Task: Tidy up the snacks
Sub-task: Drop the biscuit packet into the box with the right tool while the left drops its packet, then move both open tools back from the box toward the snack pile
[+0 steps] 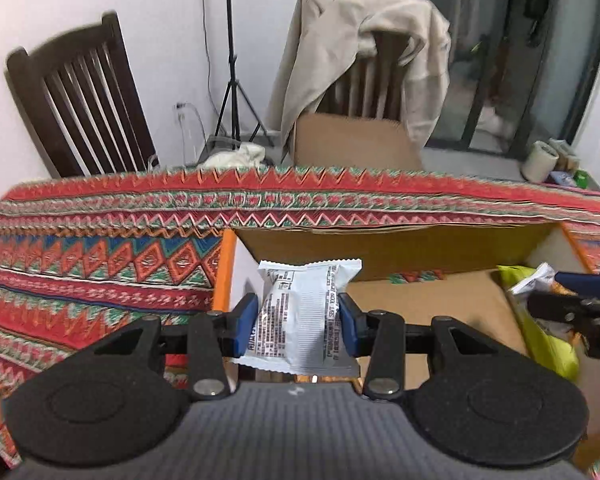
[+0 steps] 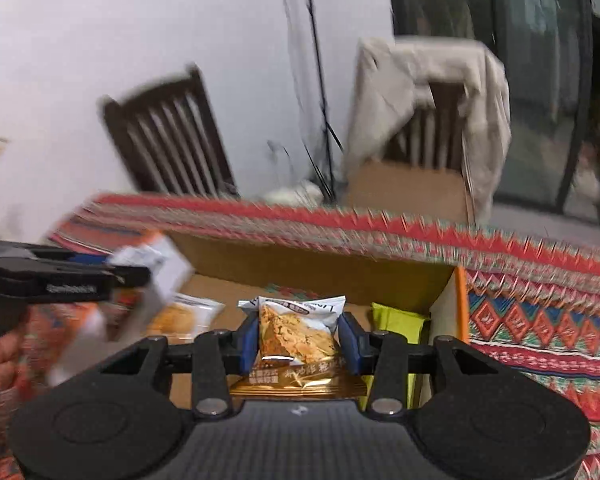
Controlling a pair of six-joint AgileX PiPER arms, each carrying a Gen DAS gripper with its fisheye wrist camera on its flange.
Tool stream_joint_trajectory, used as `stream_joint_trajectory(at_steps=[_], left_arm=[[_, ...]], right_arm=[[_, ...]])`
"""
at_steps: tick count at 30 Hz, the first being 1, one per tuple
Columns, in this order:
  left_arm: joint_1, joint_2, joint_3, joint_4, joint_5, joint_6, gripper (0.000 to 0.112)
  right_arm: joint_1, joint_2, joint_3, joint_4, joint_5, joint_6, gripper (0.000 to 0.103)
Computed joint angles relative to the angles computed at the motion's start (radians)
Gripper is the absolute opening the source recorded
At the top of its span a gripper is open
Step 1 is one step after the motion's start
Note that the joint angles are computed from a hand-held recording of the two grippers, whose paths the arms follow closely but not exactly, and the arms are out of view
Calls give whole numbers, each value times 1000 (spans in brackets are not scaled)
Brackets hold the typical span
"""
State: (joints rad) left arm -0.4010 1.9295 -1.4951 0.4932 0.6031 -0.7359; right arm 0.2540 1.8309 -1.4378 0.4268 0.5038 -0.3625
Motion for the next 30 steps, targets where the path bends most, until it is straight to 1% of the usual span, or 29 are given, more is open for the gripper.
stream_joint_trajectory(at_steps=[2,5,6,7,8,9,10,13,14,15,17,18,19,20,21,23,24,27,29,30], left_arm=[[6,50,-48,-2,12,25,44],[6,122,-120,1,43,44,45],[2,133,-126,29,37,29,45],[0,148,-143,37,44,37,48],[-2,156,-156,34,50,48,53],[-2,157,-160,28,51,50,56],[-1,158,-166,27,57,43,59],[8,124,-152,-25,62,60,60],[8,96,-131,-27,63,55,60],[9,74,-119,-31,70,60,61],[1,3,-63,-19,75,50,69],[-7,-31,-43,-14,88,46,69],[-15,-68,-20,-10,102,42,69],[-25,-112,8,-5,113,39,69],[-41,-170,48,7,122,28,69],[-79,-278,119,42,143,-4,74],[-104,-337,156,62,154,-21,76],[-219,-520,254,150,237,-98,82],[-319,-627,297,204,317,-153,86],[-395,-689,323,246,373,-196,87]], right_arm=[[18,114,-120,-131,39,134,41],[35,212,-225,-241,72,222,41],[40,236,-254,-269,82,244,42],[40,264,-292,-282,104,251,42],[43,295,-335,-301,133,270,43],[44,305,-344,-315,139,284,46],[45,314,-351,-322,131,293,51],[43,300,-335,-299,111,284,55],[46,272,-303,-307,90,283,58],[41,258,-300,-303,94,266,59],[40,191,-246,-297,79,247,60],[34,157,-222,-284,74,231,62],[30,111,-183,-269,62,218,66],[27,70,-154,-262,59,209,69],[24,22,-121,-261,60,205,69],[18,-76,-63,-259,70,198,71],[13,-121,-37,-253,76,191,75],[3,-284,52,-243,108,173,80],[-5,-418,123,-240,131,161,85],[-12,-477,154,-227,142,143,88]])
